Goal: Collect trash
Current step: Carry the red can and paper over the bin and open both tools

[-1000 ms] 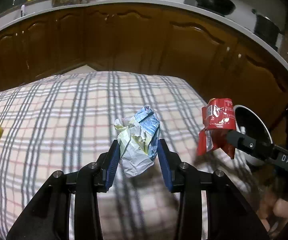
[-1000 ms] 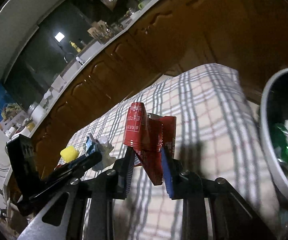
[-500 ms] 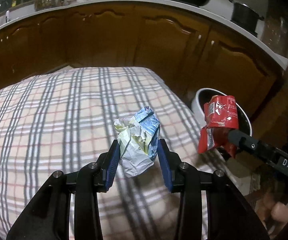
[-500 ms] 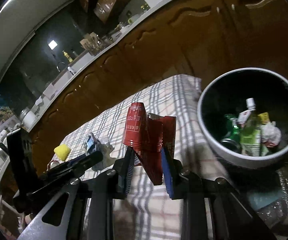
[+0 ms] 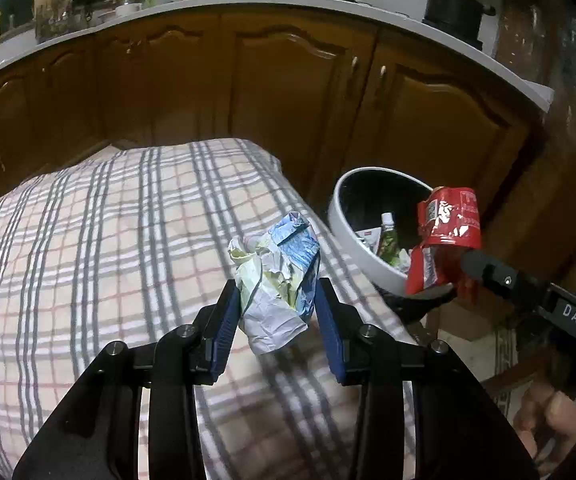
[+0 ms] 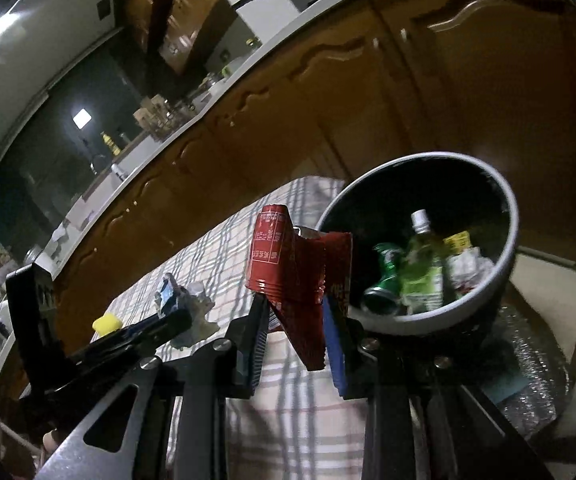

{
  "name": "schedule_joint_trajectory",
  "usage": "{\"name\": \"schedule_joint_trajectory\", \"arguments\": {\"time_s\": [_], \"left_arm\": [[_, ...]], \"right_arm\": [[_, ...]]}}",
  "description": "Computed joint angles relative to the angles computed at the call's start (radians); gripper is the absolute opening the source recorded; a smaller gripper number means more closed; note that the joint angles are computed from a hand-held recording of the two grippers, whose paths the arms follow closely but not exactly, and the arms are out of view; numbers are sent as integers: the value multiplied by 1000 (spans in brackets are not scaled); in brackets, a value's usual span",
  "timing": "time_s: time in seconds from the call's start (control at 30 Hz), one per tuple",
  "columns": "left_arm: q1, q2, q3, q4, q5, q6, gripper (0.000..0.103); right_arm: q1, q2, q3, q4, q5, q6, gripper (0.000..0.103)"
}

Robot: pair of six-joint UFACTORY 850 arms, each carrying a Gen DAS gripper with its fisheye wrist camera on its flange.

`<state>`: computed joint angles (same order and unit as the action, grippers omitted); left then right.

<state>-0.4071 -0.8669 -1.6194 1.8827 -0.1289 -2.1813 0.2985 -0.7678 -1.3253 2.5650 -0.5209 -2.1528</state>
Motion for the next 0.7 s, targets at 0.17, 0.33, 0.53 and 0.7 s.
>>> {"name": "schedule_joint_trajectory", "arguments": {"time_s": [0.17, 0.33, 0.53, 0.7], "left_arm": [[-14, -17, -34, -111, 3, 122, 37], [-25, -35, -70, -254, 7, 279, 37], [-34, -52, -103, -397, 13, 434, 37], [-38, -63, -124, -486, 16, 529, 37]], "right_arm": [[-20, 16, 27, 44, -12, -39, 27], [-34, 26, 44, 74, -20, -66, 27], [-45, 32, 55, 98, -21, -85, 27], [-53, 34, 58, 102, -22, -86, 27]]}}
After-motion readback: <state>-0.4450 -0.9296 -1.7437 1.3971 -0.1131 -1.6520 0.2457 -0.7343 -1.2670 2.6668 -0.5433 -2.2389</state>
